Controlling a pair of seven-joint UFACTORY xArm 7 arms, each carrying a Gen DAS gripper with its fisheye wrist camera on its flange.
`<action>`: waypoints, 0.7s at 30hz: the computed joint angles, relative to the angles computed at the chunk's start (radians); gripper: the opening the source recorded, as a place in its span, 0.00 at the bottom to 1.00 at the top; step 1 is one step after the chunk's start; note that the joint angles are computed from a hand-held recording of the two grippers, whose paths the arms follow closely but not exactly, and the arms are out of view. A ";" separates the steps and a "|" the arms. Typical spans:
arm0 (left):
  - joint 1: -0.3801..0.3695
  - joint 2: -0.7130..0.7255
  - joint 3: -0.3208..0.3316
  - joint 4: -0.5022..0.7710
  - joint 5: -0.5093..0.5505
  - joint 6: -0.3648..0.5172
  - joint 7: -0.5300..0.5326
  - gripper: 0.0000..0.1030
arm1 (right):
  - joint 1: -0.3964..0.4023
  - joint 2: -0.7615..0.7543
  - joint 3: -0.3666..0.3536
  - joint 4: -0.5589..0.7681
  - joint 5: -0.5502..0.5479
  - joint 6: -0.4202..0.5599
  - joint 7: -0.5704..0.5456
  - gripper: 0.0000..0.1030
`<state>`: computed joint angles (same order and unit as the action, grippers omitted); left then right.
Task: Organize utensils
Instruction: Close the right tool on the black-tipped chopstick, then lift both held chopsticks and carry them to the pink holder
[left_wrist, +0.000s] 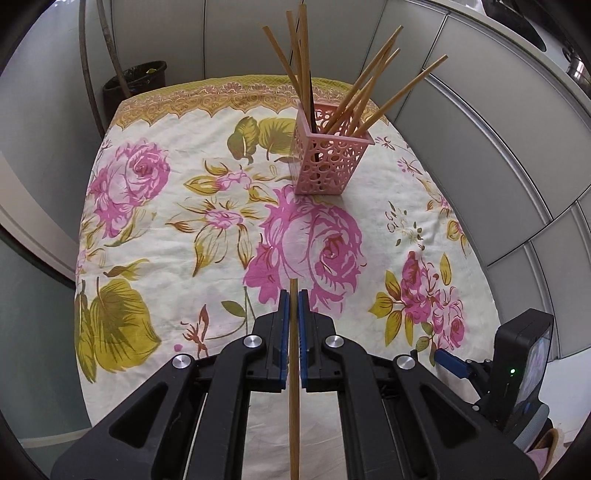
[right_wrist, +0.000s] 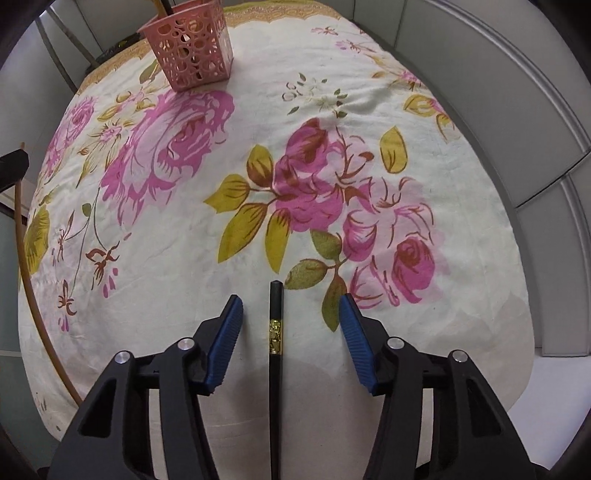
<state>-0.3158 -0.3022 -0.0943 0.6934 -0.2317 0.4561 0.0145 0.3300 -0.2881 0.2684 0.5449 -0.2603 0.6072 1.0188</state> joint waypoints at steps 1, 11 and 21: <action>-0.001 -0.003 0.001 -0.002 -0.001 -0.003 0.002 0.03 | -0.006 0.011 0.012 0.010 -0.020 0.009 0.014 0.44; -0.005 -0.057 -0.007 -0.032 0.015 -0.068 -0.029 0.03 | -0.026 -0.036 0.016 -0.058 -0.106 -0.104 0.107 0.07; 0.016 -0.161 -0.054 -0.097 0.118 -0.172 -0.154 0.03 | -0.127 -0.337 0.147 -0.146 -0.251 -0.154 0.237 0.07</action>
